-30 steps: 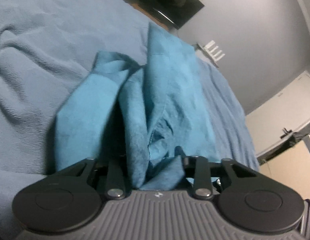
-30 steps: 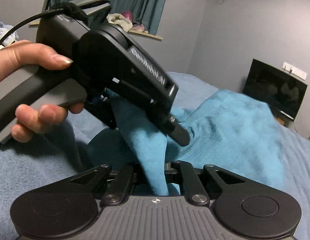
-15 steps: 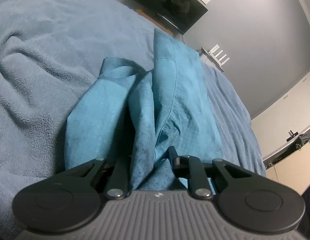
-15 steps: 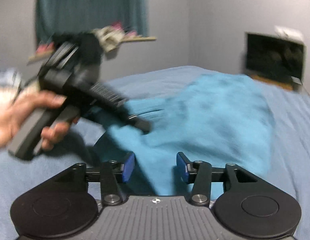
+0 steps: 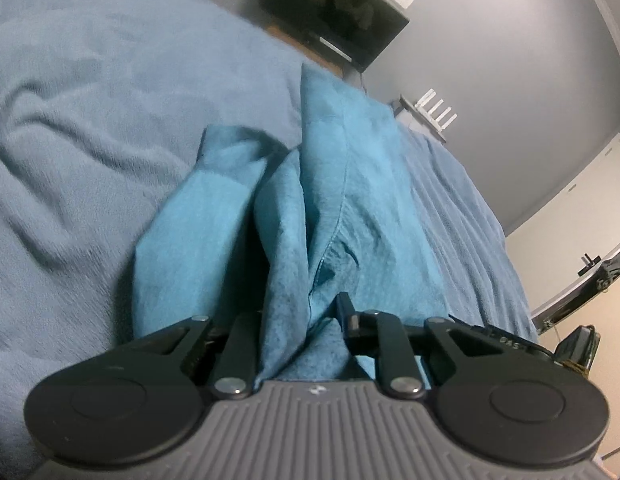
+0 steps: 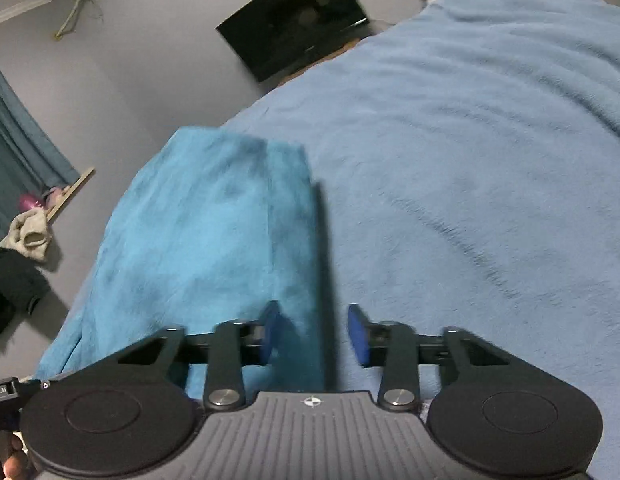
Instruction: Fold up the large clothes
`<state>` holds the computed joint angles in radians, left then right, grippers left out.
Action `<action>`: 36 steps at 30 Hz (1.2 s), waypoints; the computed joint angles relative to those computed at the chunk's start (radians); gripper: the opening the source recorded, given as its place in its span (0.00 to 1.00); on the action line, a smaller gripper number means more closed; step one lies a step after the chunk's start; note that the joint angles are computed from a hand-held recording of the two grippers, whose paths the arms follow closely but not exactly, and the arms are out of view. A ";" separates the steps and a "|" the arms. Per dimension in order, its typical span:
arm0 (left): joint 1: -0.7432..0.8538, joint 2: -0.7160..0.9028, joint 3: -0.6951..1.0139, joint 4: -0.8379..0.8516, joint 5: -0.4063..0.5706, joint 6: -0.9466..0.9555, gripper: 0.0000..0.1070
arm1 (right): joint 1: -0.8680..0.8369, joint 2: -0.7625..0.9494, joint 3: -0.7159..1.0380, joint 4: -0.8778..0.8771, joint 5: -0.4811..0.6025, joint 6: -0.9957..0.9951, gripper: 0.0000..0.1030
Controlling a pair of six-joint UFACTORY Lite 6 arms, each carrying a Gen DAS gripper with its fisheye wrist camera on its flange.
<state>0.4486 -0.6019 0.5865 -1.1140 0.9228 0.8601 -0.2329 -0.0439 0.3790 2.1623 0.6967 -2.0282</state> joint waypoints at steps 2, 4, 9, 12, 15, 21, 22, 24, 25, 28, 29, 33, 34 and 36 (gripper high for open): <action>0.064 -0.025 0.006 -0.015 0.051 0.027 0.13 | 0.088 -0.014 0.012 0.068 -0.032 -0.057 0.07; 0.128 -0.030 0.015 -0.006 0.089 0.048 0.13 | 0.207 0.009 0.047 0.209 -0.087 -0.171 0.04; 0.255 0.068 0.008 -0.007 0.162 0.066 0.13 | 0.334 0.044 0.096 0.421 -0.134 -0.378 0.04; 0.234 0.095 0.014 0.009 0.152 0.070 0.13 | 0.363 0.006 0.074 0.584 -0.102 -0.551 0.25; 0.191 0.078 0.010 0.044 0.119 0.045 0.12 | 0.351 0.012 0.110 0.595 -0.070 -0.559 0.45; 0.183 0.069 0.005 0.083 0.122 0.015 0.12 | 0.426 0.247 0.430 0.554 -0.238 -0.634 0.44; 0.191 0.069 0.001 0.085 0.126 0.020 0.12 | 0.447 0.297 0.487 0.592 -0.250 -0.693 0.44; 0.202 0.080 0.000 0.085 0.130 0.030 0.12 | 0.489 0.385 0.598 0.636 -0.272 -0.757 0.44; 0.192 0.081 0.004 0.089 0.126 0.010 0.13 | 0.497 0.416 0.652 0.599 -0.296 -0.733 0.44; 0.193 0.099 -0.007 0.086 0.117 0.010 0.13 | 0.496 0.531 0.843 0.311 -0.388 -0.495 0.44; 0.192 0.103 -0.008 0.084 0.115 0.012 0.13 | 0.479 0.543 0.876 0.206 -0.379 -0.394 0.42; 0.189 0.108 -0.010 0.085 0.108 0.031 0.13 | 0.329 0.598 1.003 -0.123 -0.268 0.025 0.60; 0.193 0.114 -0.012 0.082 0.109 0.042 0.14 | 0.289 0.629 1.048 -0.202 -0.259 0.130 0.71; 0.194 0.118 -0.010 0.083 0.110 0.046 0.14 | 0.221 0.711 1.160 -0.389 -0.259 0.339 0.82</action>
